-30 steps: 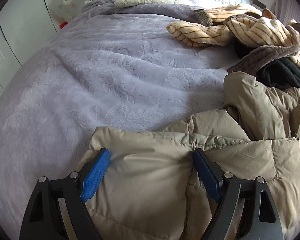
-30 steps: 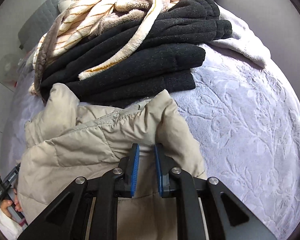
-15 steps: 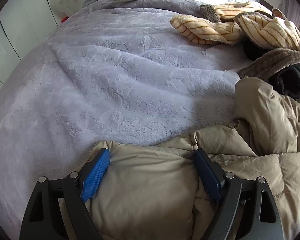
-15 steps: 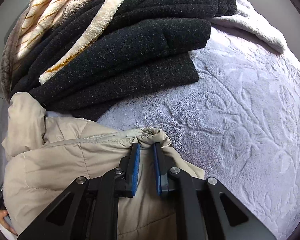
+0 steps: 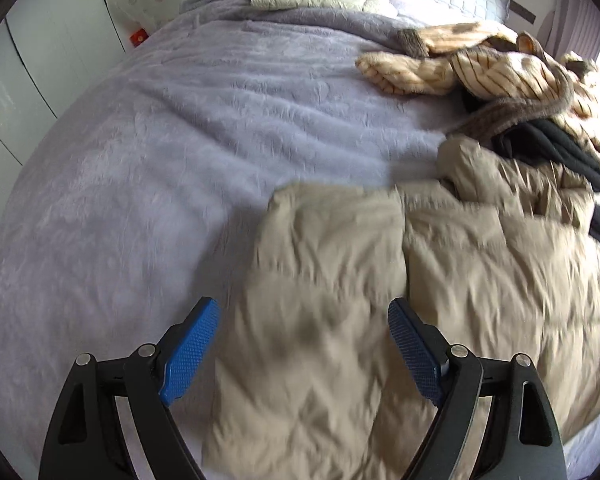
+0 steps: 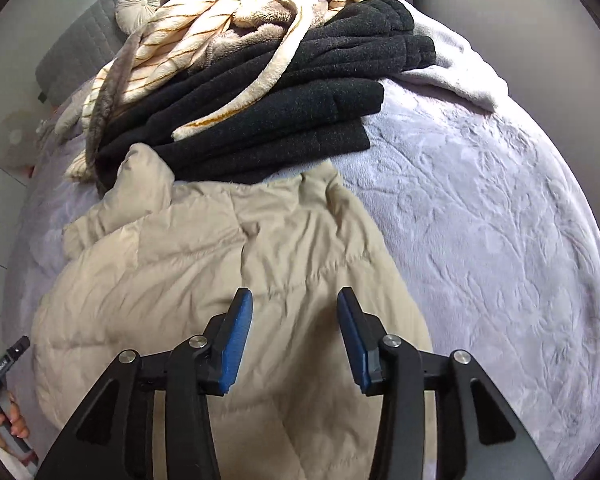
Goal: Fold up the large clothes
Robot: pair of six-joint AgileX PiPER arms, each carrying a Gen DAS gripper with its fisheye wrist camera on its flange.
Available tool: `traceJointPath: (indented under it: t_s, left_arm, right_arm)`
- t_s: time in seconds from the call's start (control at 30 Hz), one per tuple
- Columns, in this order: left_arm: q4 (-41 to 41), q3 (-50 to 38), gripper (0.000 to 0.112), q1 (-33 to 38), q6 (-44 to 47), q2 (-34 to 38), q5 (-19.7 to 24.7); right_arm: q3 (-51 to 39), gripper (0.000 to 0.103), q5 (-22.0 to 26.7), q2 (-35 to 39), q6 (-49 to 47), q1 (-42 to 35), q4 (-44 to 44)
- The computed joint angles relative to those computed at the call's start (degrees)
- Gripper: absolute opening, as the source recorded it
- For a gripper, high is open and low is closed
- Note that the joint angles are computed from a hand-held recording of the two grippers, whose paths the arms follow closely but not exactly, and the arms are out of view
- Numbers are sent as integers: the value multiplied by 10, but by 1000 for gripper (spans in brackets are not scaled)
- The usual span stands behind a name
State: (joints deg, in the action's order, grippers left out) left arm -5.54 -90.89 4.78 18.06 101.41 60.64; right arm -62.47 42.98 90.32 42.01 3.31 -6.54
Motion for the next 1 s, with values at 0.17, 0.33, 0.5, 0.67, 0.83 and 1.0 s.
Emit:
traceJointPath:
  t_s: [0.17,0.33,0.5,0.67,0.83,1.0]
  left_arm:
    - [-5,90,88,5,17,-75,22]
    - [-14,153,88,5,27,-130,32]
    - [-18,191,88,6,42,-165,42]
    - [-23,216,88,17,52,-188,49]
    - [-26,235,88,29,56,-202,57]
    - [-33,271,103,44,79,-220,32]
  right_arm:
    - [81,81,3,-84,62,78,10]
    - [143,89,5,-145,124,140,23]
    - [173,89,7,-165,166,177,22]
    - [200,103,-6,-186,220,205,4]
    - [215,103,-22,-191,237,219,9]
    - [250,103,-66,-202,250,219,44]
